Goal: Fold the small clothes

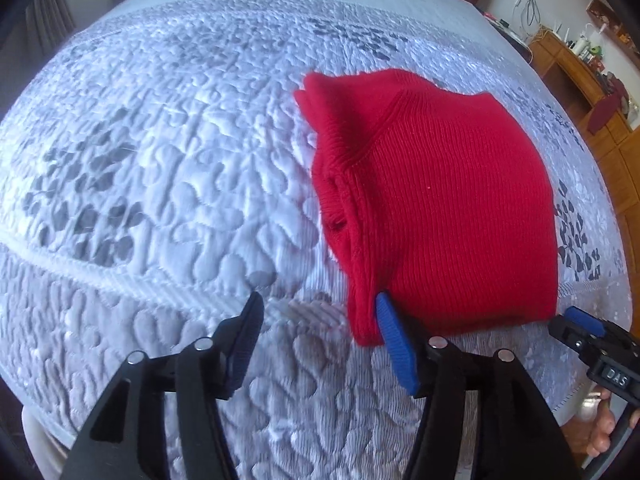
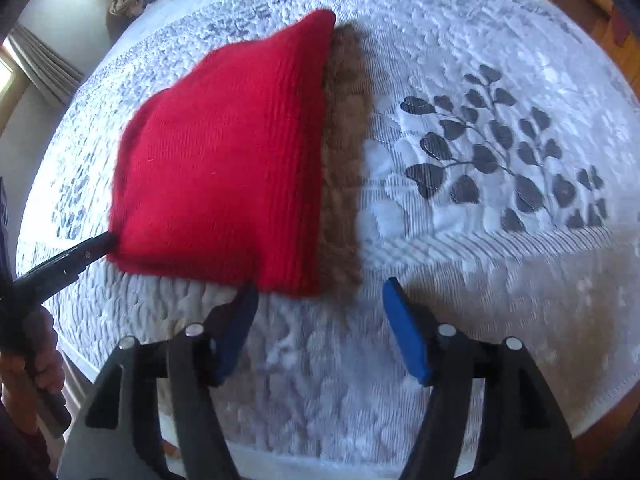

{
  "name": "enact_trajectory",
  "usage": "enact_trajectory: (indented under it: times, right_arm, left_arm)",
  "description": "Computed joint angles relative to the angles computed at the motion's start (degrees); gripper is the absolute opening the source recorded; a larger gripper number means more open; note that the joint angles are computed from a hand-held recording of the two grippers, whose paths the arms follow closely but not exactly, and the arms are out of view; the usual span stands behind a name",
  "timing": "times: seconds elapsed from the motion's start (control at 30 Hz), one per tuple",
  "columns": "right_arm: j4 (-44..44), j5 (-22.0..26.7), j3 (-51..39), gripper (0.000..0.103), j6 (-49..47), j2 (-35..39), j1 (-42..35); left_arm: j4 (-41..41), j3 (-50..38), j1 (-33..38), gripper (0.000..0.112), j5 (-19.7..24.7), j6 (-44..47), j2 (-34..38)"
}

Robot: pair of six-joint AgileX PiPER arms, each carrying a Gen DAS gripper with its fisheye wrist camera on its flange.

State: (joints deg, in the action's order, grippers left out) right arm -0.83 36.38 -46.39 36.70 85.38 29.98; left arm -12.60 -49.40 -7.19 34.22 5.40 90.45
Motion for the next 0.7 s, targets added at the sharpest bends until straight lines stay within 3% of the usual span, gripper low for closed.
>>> enact_trajectory:
  times: [0.1, 0.27, 0.7]
  right_arm:
    - [-3.91, 2.96, 0.64, 0.085, 6.84, -3.31, 4.61]
    - [-9.28, 9.18, -0.36, 0.09, 17.01, -7.66, 12.96]
    - [-14.6, 19.27, -4.93, 0.09, 27.19, -12.27, 20.65]
  left_arm:
    - [6.69, 2.49, -1.65, 0.068, 0.25, -7.02, -5.1]
    - [12.66, 5.62, -3.77, 0.073, 3.6, -12.95, -13.33]
    - [18.77, 7.23, -8.03, 0.078, 12.99, -17.75, -26.33]
